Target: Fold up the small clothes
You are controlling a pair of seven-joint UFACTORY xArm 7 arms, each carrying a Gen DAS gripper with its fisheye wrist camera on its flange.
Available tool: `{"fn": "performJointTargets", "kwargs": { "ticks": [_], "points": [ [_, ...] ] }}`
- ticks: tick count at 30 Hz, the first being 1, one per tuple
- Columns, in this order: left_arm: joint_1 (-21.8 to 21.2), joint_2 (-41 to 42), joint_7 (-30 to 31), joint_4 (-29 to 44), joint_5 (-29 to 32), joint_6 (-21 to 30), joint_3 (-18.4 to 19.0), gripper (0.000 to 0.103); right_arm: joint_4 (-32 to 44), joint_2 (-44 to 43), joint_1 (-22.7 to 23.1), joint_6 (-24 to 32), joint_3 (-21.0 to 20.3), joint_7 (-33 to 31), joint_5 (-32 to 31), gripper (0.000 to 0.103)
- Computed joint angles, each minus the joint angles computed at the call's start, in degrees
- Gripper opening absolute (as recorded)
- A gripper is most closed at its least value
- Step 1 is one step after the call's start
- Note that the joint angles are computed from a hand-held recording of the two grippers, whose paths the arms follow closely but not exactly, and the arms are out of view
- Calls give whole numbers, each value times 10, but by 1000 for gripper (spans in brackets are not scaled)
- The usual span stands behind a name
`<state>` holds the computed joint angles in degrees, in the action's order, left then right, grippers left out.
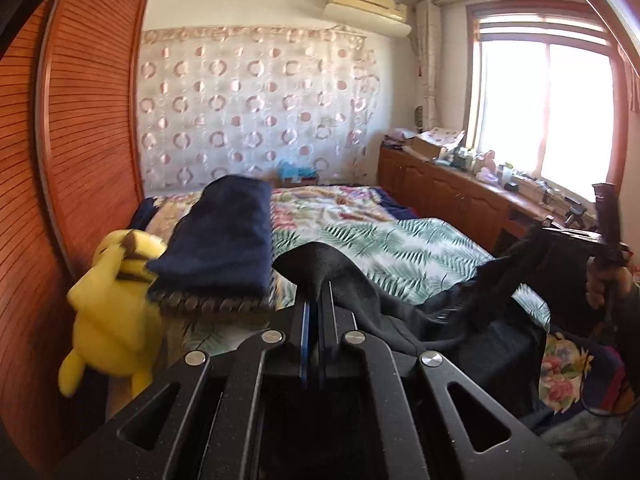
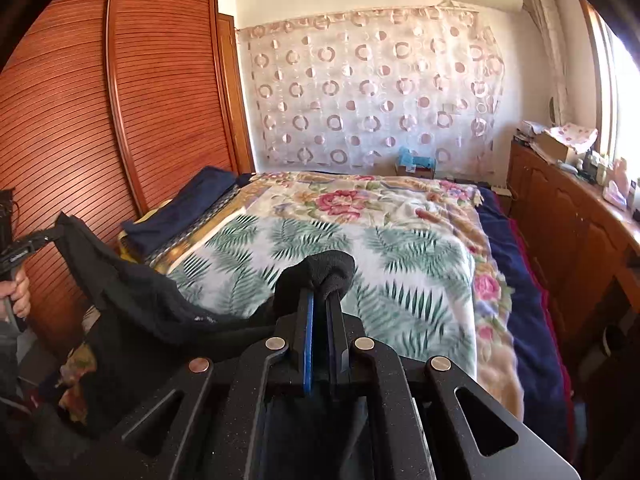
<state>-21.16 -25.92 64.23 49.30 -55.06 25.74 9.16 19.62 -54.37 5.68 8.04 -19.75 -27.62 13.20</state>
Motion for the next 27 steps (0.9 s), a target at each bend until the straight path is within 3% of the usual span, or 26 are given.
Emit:
{"fn": "performJointTargets", "kwargs": {
  "ticks": [4, 10, 17, 24, 25, 27],
  "points": [
    [10, -41, -17, -44, 21, -9, 1, 4, -64, -107, -55, 65, 17, 3, -8, 5],
    [16, -50, -58, -93, 74, -19, 0, 4, -76, -164, -118, 159, 34, 14, -21, 5],
    [10, -43, -77, -124, 105, -29, 7, 4, -80, -137, -149, 186, 102, 67, -45, 5],
    [-5, -58, -70, -118, 104, -10, 25, 4, -64, -89, -148, 188, 134, 121, -72, 5],
    [-6, -62, -70, -118, 107, -11, 22, 6, -61, -85, -146, 188, 136, 126, -75, 5],
    [-10, -69, -68, -120, 108, -26, 18, 24, -56, -87, -141, 191, 135, 131, -81, 5]
  ]
}}
